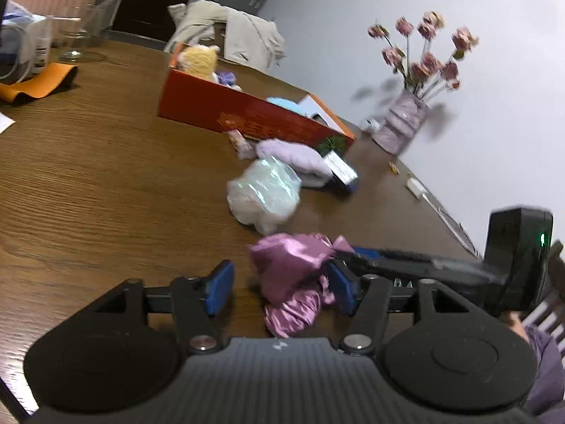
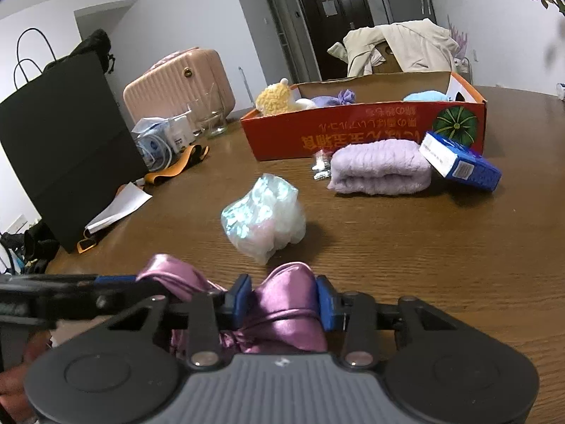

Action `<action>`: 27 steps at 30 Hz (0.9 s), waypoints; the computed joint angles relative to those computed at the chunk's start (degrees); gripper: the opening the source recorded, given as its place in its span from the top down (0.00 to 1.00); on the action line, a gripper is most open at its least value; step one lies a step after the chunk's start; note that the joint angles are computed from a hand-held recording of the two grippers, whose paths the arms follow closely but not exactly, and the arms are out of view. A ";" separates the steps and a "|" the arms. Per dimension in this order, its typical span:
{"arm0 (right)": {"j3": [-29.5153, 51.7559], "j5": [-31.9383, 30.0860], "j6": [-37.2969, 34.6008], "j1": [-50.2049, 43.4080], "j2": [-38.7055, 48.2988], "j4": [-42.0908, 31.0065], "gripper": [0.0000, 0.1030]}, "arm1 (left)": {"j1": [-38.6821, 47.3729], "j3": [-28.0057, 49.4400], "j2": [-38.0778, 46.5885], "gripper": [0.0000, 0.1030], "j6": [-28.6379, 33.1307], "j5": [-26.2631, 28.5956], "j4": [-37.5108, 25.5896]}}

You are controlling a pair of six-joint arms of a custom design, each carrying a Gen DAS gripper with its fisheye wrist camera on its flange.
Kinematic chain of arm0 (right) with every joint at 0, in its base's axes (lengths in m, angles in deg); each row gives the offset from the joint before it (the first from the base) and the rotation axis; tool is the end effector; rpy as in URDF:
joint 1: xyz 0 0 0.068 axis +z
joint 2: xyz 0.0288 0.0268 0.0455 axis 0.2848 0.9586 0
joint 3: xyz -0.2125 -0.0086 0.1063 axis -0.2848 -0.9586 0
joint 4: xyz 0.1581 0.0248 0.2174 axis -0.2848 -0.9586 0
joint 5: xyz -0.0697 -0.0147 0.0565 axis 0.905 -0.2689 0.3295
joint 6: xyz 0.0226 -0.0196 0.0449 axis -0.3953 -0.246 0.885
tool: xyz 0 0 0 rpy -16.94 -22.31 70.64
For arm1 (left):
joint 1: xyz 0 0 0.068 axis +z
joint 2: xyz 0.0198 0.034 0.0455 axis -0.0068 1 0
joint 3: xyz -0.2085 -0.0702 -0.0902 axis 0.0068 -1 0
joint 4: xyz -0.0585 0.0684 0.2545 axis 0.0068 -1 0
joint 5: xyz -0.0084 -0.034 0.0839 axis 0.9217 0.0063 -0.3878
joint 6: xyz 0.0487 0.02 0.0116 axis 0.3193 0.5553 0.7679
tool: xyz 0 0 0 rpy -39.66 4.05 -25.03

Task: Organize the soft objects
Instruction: 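Carry the pink scrunchie with both grippers into the box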

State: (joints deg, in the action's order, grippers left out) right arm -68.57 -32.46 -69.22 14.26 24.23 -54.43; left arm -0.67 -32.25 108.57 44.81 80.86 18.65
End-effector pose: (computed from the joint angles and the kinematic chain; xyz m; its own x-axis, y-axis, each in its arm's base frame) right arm 0.1761 0.0005 0.0711 -0.6277 0.2137 -0.7485 -0.0048 0.9605 0.2782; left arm 0.2630 -0.0275 0.0993 -0.6932 0.1662 -0.7013 0.6089 0.6556 -0.4465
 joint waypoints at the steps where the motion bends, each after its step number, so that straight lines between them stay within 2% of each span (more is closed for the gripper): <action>1: -0.03 -0.37 0.19 -0.35 0.01 0.06 0.65 | -1.36 -0.26 0.43 0.38 -0.91 -1.91 1.17; 2: -0.16 -0.61 0.13 -0.60 -0.21 -0.01 0.65 | -2.04 -0.51 0.56 0.40 -1.02 -3.03 1.48; 4: -0.59 -0.21 0.23 -0.41 -1.96 -1.22 0.67 | -2.60 -0.43 1.57 0.51 -1.11 -3.31 1.74; 5: -0.79 0.01 0.26 -0.27 -2.90 -1.87 0.69 | -2.64 0.05 2.38 0.61 -0.83 -2.96 1.42; 8: -1.44 -0.18 -0.16 -0.16 -7.01 -5.08 0.75 | -2.86 0.44 3.16 0.78 -1.06 -2.50 1.10; 12: -1.20 -0.77 -0.86 -0.28 -12.30 -10.31 0.78 | -3.07 1.21 2.11 0.84 -1.38 -2.06 0.02; 15: -0.37 -2.10 -1.33 -1.29 -17.99 -14.83 0.78 | -2.88 2.47 0.36 0.84 -2.42 -0.97 -1.08; 18: 2.47 -4.31 -2.37 -3.56 -17.78 -15.15 0.78 | -3.36 4.69 -0.81 0.84 -4.13 -0.06 -1.15; 20: 5.60 -6.65 -3.30 -6.01 -14.27 -12.97 0.78 | -4.46 6.93 -0.93 0.84 -6.10 -0.13 0.04; 23: 12.88 -10.66 -5.90 -10.43 -2.89 -7.22 0.78 | -7.23 13.12 2.27 0.84 -9.81 -1.20 3.06; 27: 27.62 -13.73 -8.42 -14.60 16.20 -1.97 0.78 | -11.68 27.65 12.54 0.84 -14.50 -3.98 4.51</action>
